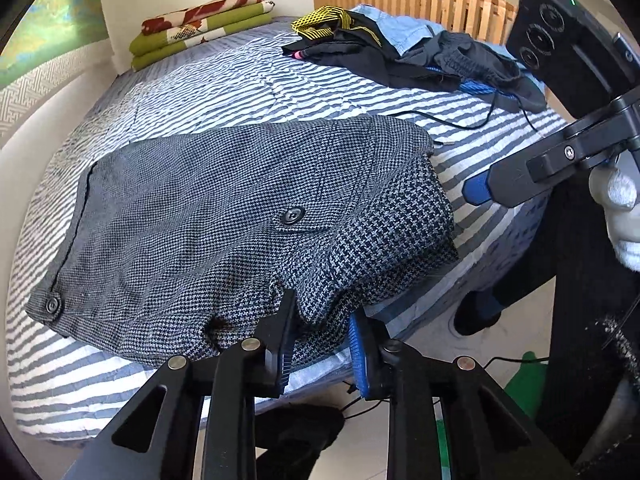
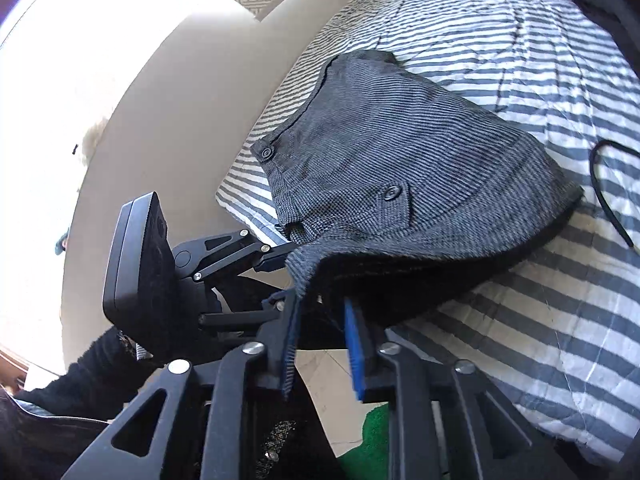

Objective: Organize objects

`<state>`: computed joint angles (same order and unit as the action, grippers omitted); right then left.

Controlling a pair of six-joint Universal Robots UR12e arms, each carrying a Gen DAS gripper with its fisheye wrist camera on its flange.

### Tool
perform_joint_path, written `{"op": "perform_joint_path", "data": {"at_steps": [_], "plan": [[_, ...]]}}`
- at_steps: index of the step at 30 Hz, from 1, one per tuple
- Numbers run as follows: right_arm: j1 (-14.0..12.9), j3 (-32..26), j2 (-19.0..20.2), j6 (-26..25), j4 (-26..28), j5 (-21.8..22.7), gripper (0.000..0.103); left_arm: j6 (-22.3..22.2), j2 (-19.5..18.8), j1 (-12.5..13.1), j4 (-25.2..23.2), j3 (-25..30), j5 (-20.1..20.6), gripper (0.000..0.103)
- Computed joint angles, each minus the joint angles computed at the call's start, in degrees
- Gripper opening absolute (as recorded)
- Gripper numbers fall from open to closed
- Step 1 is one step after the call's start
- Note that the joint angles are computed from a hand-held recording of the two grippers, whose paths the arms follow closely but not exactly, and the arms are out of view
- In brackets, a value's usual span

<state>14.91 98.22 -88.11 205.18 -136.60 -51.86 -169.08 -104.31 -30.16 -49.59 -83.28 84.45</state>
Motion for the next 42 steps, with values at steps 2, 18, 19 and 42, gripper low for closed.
{"op": "perform_joint_path", "data": {"at_steps": [2, 18, 19, 42], "plan": [[-0.84, 1.99, -1.28, 4.94, -2.82, -0.97, 0.058, -0.81, 0.27, 0.37, 0.55, -0.33, -1.12, 0.025], [-0.54, -0.63, 1.07, 18.59, -9.68, -5.28, 0.064, -9.87, 2.22, 4.51, 5.29, -1.67, -8.56, 0.02], [-0.2, -0.79, 0.6, 17.19, -10.7, -7.26, 0.064, -11.88, 2.35, 5.31, 5.92, -1.69, -9.82, 0.02], [1.37, -20.65, 15.48, -3.59, -6.12, -7.2, 0.041, -48.59, 2.37, 19.28, 16.16, -7.37, -11.12, 0.02]]}}
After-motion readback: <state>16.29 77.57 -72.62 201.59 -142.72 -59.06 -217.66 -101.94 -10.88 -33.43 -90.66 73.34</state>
